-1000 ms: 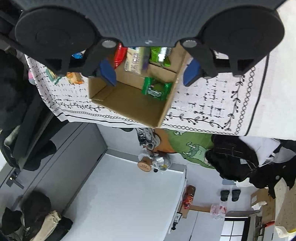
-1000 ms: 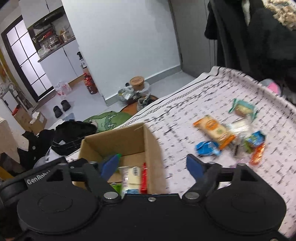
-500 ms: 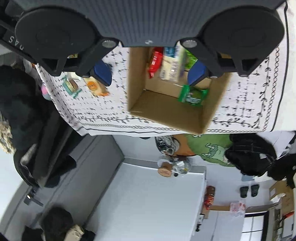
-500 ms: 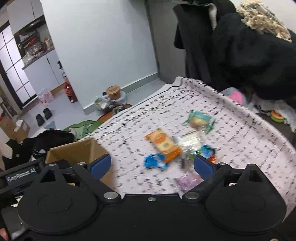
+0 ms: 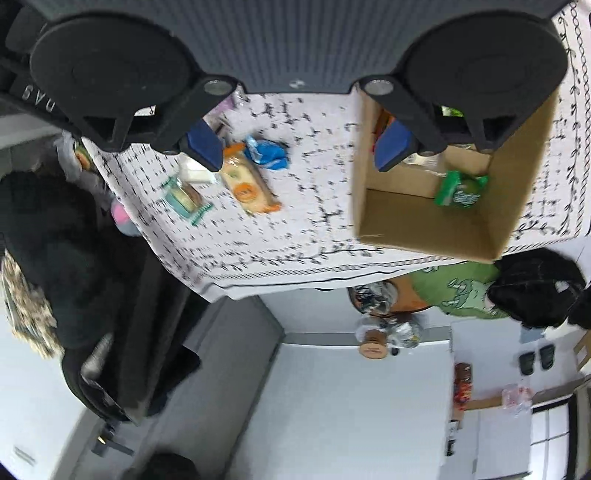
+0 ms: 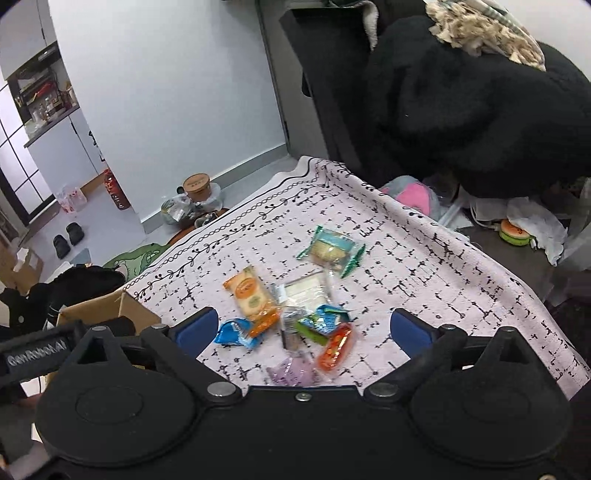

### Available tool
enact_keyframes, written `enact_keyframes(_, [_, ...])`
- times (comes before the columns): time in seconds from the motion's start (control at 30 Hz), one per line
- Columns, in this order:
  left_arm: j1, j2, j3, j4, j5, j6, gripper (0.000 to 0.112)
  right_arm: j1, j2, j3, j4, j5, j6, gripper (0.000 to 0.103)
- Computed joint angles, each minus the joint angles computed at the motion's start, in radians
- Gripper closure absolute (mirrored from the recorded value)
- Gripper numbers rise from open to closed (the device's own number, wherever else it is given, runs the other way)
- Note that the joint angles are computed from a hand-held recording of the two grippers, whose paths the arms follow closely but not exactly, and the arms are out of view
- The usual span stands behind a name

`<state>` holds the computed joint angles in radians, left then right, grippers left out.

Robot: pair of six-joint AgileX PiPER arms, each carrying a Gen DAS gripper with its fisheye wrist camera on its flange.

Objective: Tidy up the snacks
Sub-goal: 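Move both open tools back over the remaining snack pile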

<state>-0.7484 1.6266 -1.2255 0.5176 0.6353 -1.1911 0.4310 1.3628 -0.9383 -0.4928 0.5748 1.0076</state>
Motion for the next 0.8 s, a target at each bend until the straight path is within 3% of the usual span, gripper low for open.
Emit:
enact_keyframes(0.33, [-0.091,0.144,-0.175,0.063,0.099,-0.048,0.024,-0.181,-0.002,0.077,0.204,-0.112,-0.241,0.002])
enact_keyframes(0.7, [-0.112,0.289,-0.291,0.032,0.118,-0.04,0.024,-0.34,0.066,0.115,0.656,-0.197,-0.683,0.003])
enact_keyframes(0.8, [-0.112,0.327,-0.32,0.006,0.118,-0.019,0.024,-0.373,0.105,0.112,0.737,-0.199,-0.749,0.008])
